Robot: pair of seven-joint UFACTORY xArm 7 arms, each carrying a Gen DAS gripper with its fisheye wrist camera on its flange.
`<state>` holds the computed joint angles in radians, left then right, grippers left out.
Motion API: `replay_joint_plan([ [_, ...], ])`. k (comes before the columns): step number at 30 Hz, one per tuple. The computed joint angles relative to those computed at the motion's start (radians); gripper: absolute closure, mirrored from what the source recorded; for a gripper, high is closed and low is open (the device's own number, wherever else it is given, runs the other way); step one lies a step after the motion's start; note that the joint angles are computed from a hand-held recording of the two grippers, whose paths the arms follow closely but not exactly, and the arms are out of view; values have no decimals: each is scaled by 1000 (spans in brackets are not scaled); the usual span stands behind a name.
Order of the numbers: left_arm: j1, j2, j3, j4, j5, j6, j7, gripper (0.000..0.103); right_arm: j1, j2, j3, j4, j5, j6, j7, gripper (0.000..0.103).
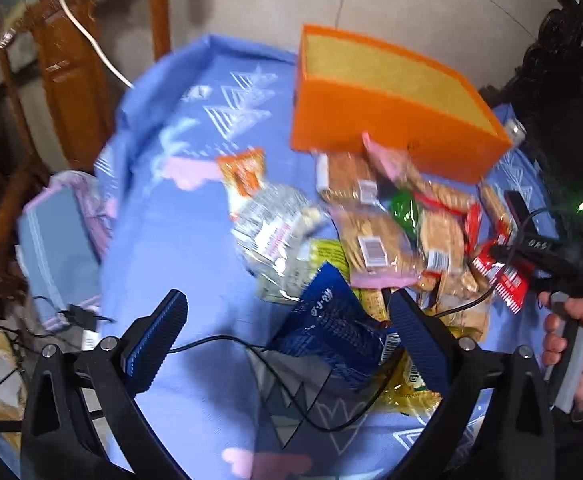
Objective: Organize snacks
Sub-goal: 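Reach right gripper to the red chip bag while left gripper reaches the blue bag, then close right gripper on the red chip bag while left gripper grasps the blue bag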
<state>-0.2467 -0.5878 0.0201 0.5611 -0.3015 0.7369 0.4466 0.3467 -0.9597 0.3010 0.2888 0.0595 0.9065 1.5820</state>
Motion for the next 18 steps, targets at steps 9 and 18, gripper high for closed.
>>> replay_joint_plan([
  [9,-163,66,85,-109,-112,-149,391,4,62,-90,25,2,-11,52,-45,67],
  [18,-182,134,162,-65,-316,-7,741,14,95,-160,57,-14,-25,33,-104,73],
])
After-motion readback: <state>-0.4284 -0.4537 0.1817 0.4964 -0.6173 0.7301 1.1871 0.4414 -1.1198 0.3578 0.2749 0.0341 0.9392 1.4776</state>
